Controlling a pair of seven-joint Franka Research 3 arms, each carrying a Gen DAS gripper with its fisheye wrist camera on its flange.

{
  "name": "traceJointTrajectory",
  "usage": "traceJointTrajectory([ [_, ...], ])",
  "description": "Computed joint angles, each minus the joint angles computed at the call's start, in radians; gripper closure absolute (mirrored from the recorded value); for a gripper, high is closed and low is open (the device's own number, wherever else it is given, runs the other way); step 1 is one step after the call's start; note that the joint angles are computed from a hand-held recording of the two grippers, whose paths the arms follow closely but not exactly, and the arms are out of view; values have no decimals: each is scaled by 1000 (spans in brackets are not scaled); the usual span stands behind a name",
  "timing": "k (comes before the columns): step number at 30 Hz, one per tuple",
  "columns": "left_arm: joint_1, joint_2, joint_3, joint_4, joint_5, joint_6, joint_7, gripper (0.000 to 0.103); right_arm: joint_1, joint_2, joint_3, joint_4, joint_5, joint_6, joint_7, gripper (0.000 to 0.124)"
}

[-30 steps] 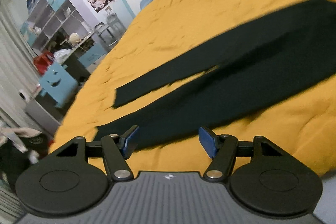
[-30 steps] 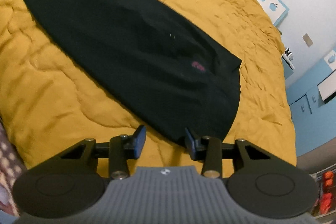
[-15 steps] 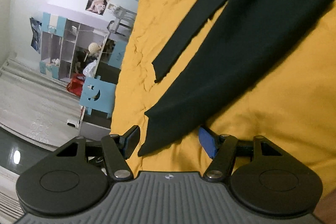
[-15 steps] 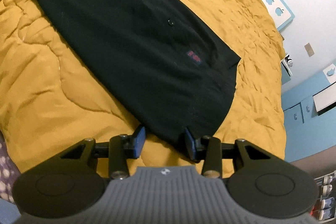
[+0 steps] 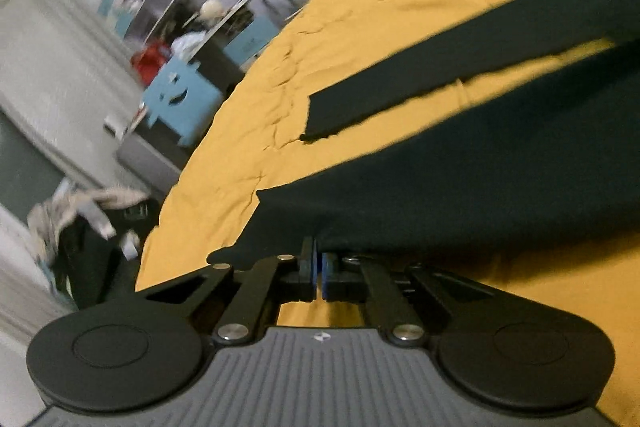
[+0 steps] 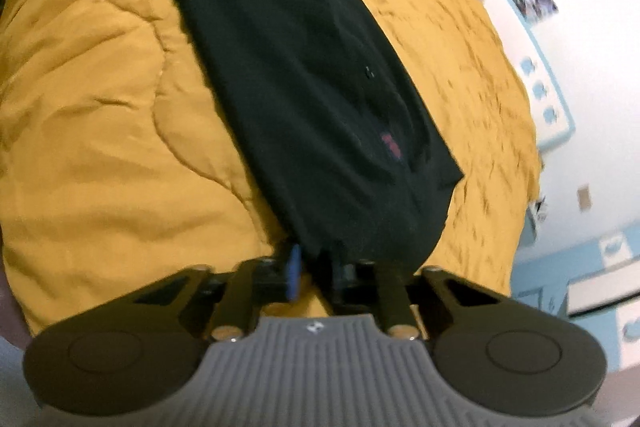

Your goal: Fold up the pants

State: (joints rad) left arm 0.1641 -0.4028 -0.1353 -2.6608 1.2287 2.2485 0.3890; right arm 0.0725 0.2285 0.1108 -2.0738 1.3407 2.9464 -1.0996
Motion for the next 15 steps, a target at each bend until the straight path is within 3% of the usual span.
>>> traceJointTrajectory([
  [3, 4, 9, 1, 39, -21, -23, 1, 102, -10, -6, -3, 8, 18, -26, -31, 124],
  [6, 9, 26, 6, 90, -44, -38, -6, 102, -10, -3, -20, 40, -39, -69, 80, 124],
  [10, 15, 56, 1, 170, -64, -85, -32, 102, -18, 28, -9, 139, -9, -85, 145, 124],
  [15, 15, 138, 17, 305, -102, -145, -20, 102, -2, 146, -5, 348, -152, -96, 409, 124],
])
